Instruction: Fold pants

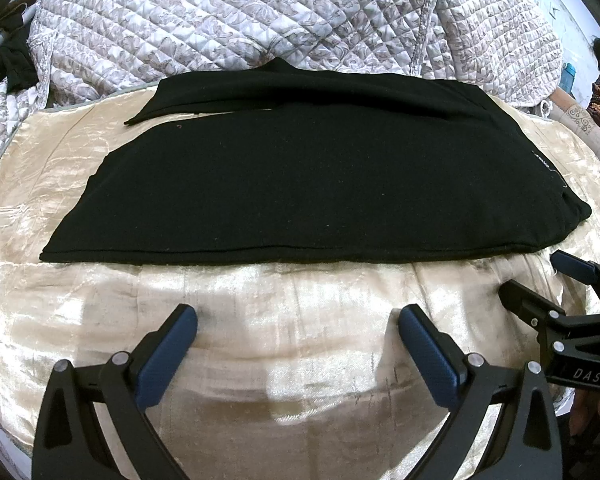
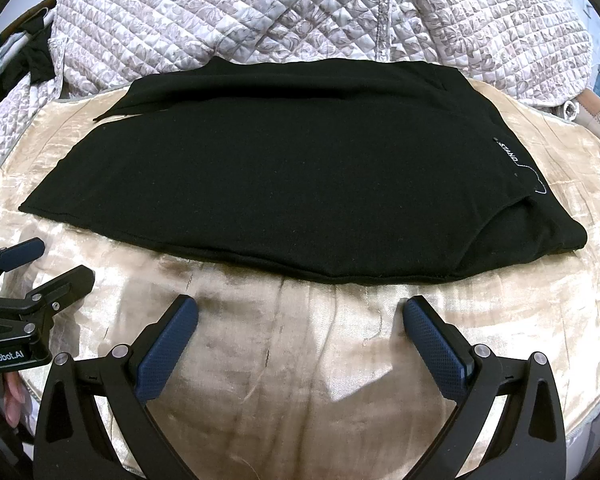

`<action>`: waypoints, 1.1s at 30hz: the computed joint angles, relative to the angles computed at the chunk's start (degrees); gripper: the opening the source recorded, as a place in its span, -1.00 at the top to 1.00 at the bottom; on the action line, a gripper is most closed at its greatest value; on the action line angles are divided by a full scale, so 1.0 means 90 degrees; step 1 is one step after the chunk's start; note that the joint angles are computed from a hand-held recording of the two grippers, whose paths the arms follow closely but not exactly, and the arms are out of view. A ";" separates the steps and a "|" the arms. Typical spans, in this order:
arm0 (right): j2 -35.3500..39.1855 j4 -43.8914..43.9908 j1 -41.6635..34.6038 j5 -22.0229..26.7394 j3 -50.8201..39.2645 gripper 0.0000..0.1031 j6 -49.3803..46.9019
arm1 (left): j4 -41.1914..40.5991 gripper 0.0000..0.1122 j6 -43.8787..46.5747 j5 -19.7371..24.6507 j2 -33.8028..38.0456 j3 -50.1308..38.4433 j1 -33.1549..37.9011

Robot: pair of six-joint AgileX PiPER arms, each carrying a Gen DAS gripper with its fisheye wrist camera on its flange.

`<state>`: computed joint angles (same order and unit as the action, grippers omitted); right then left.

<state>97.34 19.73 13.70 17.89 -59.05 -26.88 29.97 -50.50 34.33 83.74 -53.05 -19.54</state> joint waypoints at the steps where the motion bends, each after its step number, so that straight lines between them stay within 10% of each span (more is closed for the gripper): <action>1: 0.0001 0.0001 -0.0001 0.0000 -0.0001 -0.99 -0.0003 | 0.0005 -0.82 -0.0006 -0.0001 0.0002 0.0001 -0.0002; 33: 0.0034 -0.0014 -0.0012 0.0065 -0.0054 -0.99 0.0021 | -0.0028 -0.84 0.0026 -0.0004 0.0000 -0.0006 0.0013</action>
<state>97.64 19.60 13.59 18.48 -59.54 -26.70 29.72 -50.27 34.29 83.75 -53.11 -19.42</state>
